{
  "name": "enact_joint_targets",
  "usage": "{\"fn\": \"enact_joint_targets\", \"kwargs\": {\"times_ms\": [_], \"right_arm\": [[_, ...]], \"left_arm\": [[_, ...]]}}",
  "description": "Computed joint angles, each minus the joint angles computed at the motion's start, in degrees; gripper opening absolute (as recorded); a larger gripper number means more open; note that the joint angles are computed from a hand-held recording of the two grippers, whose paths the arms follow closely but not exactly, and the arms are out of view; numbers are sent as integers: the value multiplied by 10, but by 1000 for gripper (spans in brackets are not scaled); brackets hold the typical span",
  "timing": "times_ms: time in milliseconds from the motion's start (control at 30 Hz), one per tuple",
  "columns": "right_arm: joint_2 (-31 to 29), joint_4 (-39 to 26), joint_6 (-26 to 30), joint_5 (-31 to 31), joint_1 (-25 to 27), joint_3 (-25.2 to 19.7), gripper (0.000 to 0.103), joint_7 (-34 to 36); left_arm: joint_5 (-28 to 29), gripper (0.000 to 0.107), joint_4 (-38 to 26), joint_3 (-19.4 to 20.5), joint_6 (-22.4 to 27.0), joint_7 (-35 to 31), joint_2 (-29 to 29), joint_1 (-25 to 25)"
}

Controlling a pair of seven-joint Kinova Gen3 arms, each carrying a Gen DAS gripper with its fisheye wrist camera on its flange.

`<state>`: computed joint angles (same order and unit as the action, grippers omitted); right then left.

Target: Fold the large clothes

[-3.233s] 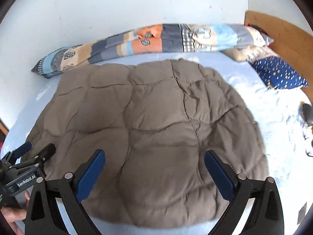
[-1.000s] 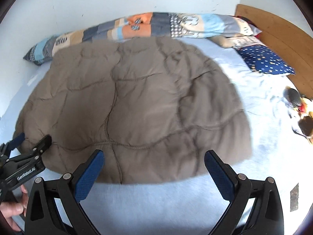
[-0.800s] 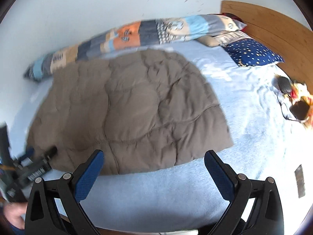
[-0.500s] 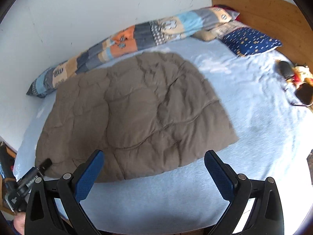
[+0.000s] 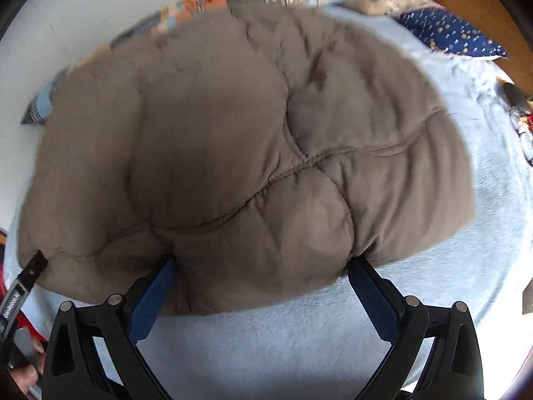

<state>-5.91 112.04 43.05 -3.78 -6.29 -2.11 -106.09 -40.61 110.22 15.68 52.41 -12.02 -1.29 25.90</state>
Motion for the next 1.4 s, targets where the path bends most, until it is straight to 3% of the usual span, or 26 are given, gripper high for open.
{"fn": "enact_joint_targets", "kwargs": {"times_ms": [133,233,433,500,567,667,900,1033,1200,1400], "right_arm": [[-100,40,-74,86,60,-83,101,-64],[-98,43,-108,104,57,-69,101,-86],[1,0,-63,25,5,29,102,-37],[10,-3,-58,50,11,11,103,-50],[29,-13,-46,87,15,-12,103,-69],[33,-14,-44,92,7,-6,103,-74],[-53,44,-107,107,0,-29,103,-96],[-62,50,-115,129,-11,-70,103,-104],[2,23,-69,99,-43,-43,103,-65],[-42,45,-95,76,-39,-35,103,-56]], "left_arm": [[-93,103,17,97,15,67,-39,-34],[-129,103,13,145,-6,67,-34,-67],[-34,103,-53,49,-29,-67,53,-24],[-31,103,-52,-3,-42,-82,62,19],[-18,103,-61,-29,-40,-107,73,39],[2,103,-65,-39,-50,-130,74,37],[23,103,-11,-28,-102,-117,-7,20],[25,103,4,0,-90,-87,-29,-4],[21,103,-5,13,-65,-96,-5,-10],[-12,103,4,20,-60,-63,-26,4]]}}
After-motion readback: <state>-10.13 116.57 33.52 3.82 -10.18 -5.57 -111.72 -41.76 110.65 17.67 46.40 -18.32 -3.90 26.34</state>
